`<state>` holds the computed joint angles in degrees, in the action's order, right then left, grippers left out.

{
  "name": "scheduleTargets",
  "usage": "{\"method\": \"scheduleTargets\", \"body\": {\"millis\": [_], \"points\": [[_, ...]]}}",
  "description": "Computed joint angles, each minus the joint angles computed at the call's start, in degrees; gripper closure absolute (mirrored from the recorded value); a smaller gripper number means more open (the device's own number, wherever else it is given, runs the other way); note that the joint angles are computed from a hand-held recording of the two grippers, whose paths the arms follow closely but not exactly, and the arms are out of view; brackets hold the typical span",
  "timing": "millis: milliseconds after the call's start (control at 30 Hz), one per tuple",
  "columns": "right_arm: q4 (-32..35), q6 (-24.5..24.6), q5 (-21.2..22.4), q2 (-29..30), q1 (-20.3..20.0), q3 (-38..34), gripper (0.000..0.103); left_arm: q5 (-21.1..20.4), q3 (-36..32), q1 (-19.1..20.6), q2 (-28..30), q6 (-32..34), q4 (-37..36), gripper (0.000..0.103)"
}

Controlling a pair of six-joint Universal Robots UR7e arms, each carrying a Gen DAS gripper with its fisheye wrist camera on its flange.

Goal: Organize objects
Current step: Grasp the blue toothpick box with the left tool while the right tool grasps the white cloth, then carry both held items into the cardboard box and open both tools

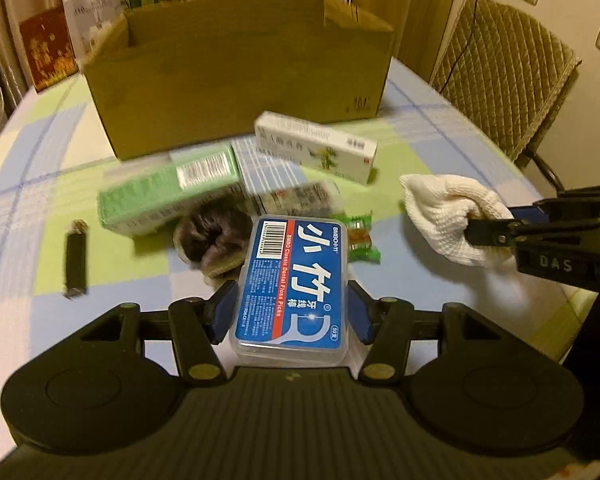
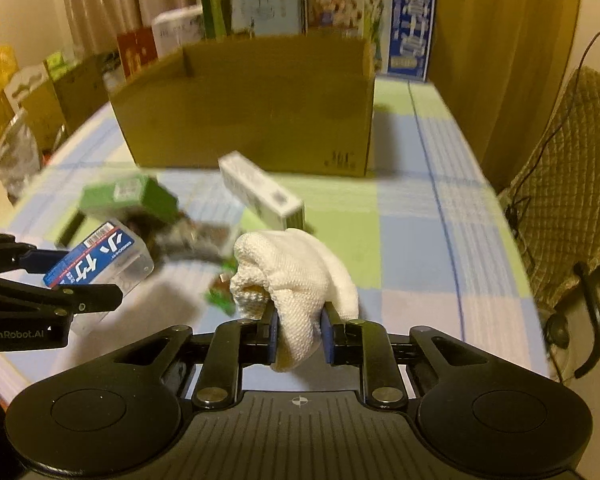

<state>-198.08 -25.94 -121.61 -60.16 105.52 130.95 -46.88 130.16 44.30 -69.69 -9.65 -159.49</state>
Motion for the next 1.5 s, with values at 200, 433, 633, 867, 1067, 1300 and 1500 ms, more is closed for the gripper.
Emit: {"method": "scheduleTargets", "body": {"millis": [200,433,633,867,1067,1300,1500], "points": [[1.9,-0.9,2.0,-0.6,3.2,-6.1,0.085,2.5,-3.1,-1.3,-2.1,2.8,0.8,0.051],[8.6,0.1,4.8,4.7,4.3,-20.9,0.085,4.2,-14.1,0.8,2.0,12.0,-1.7,0.051],[16.1,2.7,6.4,11.2,2.7,-33.2,0.085,2.4,-26.4,4.9,8.3,18.1,-2.2,0.051],[20.8,5.3,7.7,16.6,0.0,-40.6,0.084,-0.1,-35.4,9.8,14.5,21.9,-1.1,0.051],[19.2,7.3,12.5,18.6,-2.3,-42.7,0.030,-2.3,-40.2,12.5,19.2,23.8,-2.7,0.039],[15.3,7.3,13.0,16.7,-2.4,-39.4,0.029,-1.8,-40.9,12.7,20.1,26.3,-8.2,0.024],[11.6,8.0,13.1,12.9,-1.3,-33.6,0.028,-0.2,-35.3,11.9,15.2,23.5,-10.3,0.024]]}}
